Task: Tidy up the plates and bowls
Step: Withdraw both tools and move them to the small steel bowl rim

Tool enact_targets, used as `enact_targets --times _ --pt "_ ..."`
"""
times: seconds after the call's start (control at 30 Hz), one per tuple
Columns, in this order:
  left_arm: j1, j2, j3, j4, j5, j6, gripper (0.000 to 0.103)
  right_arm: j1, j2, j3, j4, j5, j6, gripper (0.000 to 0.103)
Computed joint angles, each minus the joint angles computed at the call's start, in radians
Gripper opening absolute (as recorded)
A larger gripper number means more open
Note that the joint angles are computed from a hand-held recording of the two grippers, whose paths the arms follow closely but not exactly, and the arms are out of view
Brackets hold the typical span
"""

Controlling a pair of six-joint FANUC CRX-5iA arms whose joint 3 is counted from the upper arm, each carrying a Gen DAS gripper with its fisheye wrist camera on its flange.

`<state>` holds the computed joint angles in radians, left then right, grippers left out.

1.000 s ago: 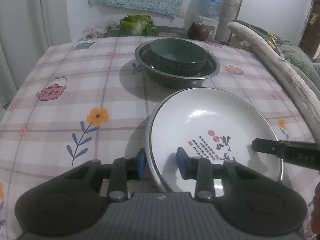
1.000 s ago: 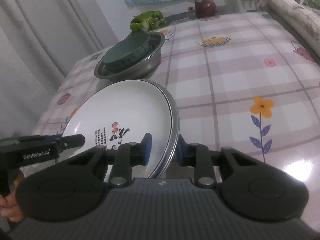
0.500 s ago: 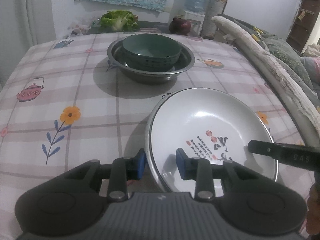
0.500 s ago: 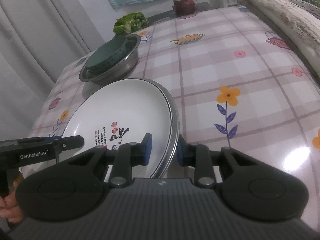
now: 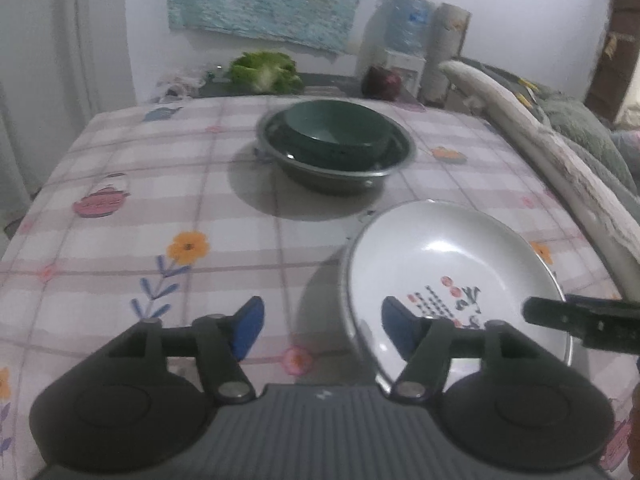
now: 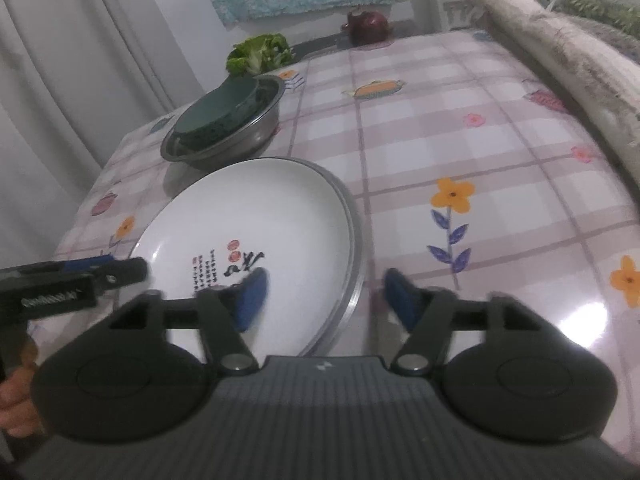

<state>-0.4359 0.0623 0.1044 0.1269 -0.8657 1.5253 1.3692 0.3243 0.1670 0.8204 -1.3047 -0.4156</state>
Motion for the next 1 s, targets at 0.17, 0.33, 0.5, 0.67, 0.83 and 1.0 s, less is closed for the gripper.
enact_targets --times 0.17,0.33,0.5,0.67,0.83,1.0 --pt "0.018 -0.033 -0.019 -0.021 0.011 0.024 0.089 0.025 0.007 0.028 0.042 -0.075 0.064 0.089" --pt "0.039 -0.055 -0.027 -0.003 0.009 0.016 0.094 0.043 0.031 0.088 0.129 -0.215 0.184 0.102" --pt "0.069 -0.073 -0.038 0.044 0.036 0.02 0.099 0.036 0.056 0.161 0.17 -0.288 0.371 0.102" --pt "0.085 -0.047 0.011 0.056 0.018 0.042 0.103 0.019 0.059 0.183 0.199 -0.275 0.447 0.102" --pt "0.112 0.032 0.122 0.091 -0.074 0.073 0.103 -0.026 0.04 0.197 0.213 -0.201 0.479 0.102" --pt "0.12 0.072 0.167 0.099 -0.05 0.058 0.103 -0.102 -0.034 0.144 0.174 0.019 0.424 0.102"
